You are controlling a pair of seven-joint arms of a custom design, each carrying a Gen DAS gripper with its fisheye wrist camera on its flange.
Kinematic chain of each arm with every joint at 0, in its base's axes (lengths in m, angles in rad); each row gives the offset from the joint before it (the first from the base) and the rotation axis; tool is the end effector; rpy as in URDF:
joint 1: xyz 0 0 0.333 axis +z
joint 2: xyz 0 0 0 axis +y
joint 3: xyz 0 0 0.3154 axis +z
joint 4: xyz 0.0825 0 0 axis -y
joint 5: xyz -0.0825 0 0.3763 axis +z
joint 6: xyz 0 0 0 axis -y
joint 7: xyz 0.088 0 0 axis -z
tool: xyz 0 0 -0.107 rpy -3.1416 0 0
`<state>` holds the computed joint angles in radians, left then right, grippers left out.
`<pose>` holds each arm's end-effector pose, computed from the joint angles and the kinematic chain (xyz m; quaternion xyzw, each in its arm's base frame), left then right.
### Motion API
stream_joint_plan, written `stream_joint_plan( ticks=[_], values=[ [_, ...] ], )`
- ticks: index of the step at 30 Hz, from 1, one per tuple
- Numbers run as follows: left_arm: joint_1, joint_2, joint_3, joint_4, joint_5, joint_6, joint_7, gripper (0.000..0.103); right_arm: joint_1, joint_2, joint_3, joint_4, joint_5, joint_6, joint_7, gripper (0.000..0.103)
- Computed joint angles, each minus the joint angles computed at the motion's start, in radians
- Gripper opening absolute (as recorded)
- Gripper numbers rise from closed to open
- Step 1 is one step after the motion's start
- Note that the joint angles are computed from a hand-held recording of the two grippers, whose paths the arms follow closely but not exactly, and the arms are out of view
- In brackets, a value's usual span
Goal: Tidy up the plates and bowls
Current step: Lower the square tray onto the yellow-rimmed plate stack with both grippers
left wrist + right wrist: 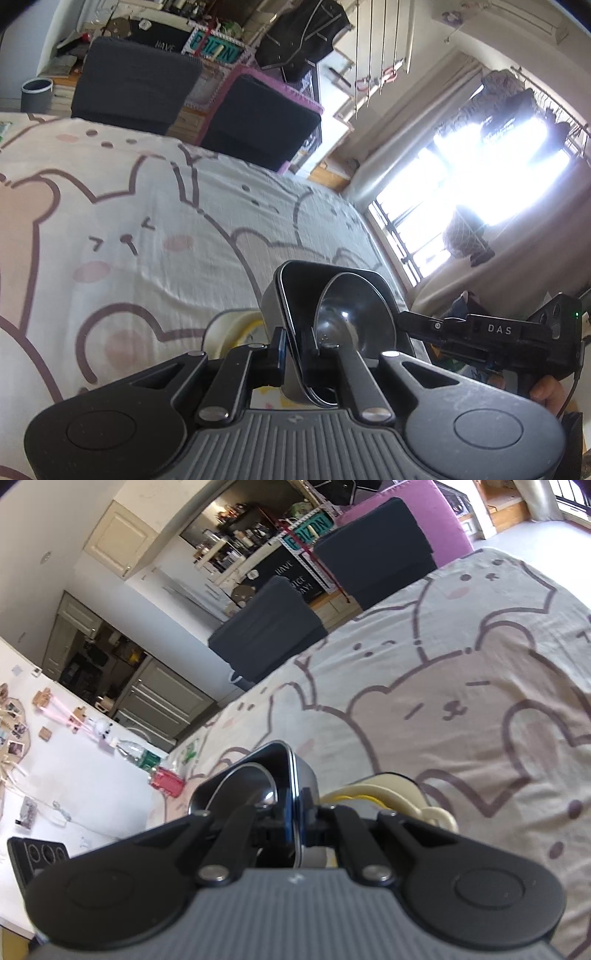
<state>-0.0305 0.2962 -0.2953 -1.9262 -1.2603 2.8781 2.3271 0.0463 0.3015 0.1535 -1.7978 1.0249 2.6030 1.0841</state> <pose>0.6180 -0.1381 0.3881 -0.6680 0.6018 -0.4376 0.0117 0.6543 0.1052 0.4327 -0.6035 0.6752 0.0502 0.4212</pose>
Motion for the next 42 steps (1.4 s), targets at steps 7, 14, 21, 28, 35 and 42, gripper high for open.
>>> stream_joint_plan(
  ticks=[7,14,21,28,35,42],
  values=[
    [-0.027,0.029,0.014,0.004,0.152,-0.018,-0.13,0.009,-0.003,-0.003,-0.024,-0.021,-0.112,-0.019,0.075,0.006],
    [-0.021,0.046,0.012,0.005,0.255,-0.035,-0.229,0.009,-0.005,0.01,-0.031,-0.015,-0.217,-0.053,0.134,0.006],
    [-0.015,0.063,0.011,0.014,0.348,-0.047,-0.312,0.009,0.0,0.035,-0.031,0.018,-0.331,-0.086,0.202,0.006],
    [-0.026,0.088,0.021,0.03,0.455,-0.053,-0.395,0.009,-0.006,0.053,-0.022,0.035,-0.377,-0.096,0.229,0.006],
    [-0.019,0.099,0.015,0.038,0.513,-0.06,-0.438,0.009,-0.004,0.068,-0.022,0.053,-0.434,-0.11,0.266,0.006],
    [-0.03,0.11,0.025,0.045,0.572,-0.058,-0.488,0.009,-0.001,0.083,-0.019,0.066,-0.475,-0.113,0.289,0.006]
  ],
)
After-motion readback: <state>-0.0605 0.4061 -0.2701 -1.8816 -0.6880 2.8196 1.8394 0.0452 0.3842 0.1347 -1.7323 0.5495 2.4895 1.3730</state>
